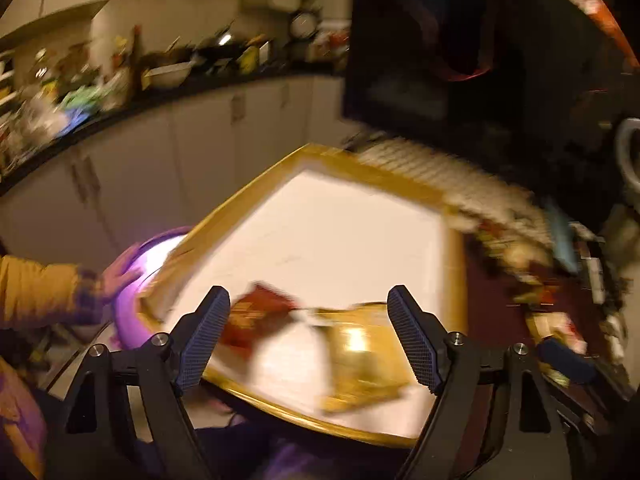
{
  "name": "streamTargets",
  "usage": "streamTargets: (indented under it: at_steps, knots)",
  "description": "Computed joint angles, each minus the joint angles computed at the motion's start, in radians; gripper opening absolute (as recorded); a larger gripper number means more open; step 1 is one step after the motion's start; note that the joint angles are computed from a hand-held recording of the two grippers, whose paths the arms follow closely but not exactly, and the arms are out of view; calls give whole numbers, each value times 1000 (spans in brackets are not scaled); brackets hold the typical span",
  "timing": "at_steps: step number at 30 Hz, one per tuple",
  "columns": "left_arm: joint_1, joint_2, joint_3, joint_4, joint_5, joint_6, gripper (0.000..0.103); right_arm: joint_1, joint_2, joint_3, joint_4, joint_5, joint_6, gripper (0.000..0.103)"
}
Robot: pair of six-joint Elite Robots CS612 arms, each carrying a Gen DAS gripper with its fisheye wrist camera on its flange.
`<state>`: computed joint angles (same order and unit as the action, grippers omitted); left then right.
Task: Organize snacks
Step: 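Carry both packets over the box and open both tools to drop them, then grasp the green-white packet with left tool while right tool grasps white-red packet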
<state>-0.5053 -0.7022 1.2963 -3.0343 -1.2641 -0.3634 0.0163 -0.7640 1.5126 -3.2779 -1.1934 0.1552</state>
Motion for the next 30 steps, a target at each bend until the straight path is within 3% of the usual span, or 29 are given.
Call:
streamTargets:
  at_steps: [2,4,5,8,11,19,21,23,24,29,30]
  knots:
    - [-19,-13,23,-63,-12,50,81,-16,-21,48,-40,-55,23,73]
    - [-27,-20,28,-78,-108,94,82,-31,-37,78,-43,-99,36,73]
    - [-31,-20,23,-63,-186,136,82,-42,-43,93,-50,-108,47,73]
    - [-51,-8,-16,51,-286,203,82,-76,-58,130,-66,-115,110,73]
    - [-64,17,-55,150,-378,248,82,-90,-74,163,-76,-188,138,73]
    - [-104,76,-147,262,-404,336,81,-132,-88,220,-94,-171,168,72]
    - [-110,87,-162,262,-392,337,65,-140,-85,221,-99,-145,174,70]
    - [-114,93,-172,275,-387,336,55,-142,-83,217,-97,-139,167,70]
    - [-112,97,-175,277,-397,334,44,-142,-83,214,-95,-138,164,70]
    - [-110,91,-143,218,-442,349,15,-146,-64,156,-40,-44,92,72]
    - [-110,88,-133,203,-442,362,15,-143,-60,141,-13,-38,74,72]
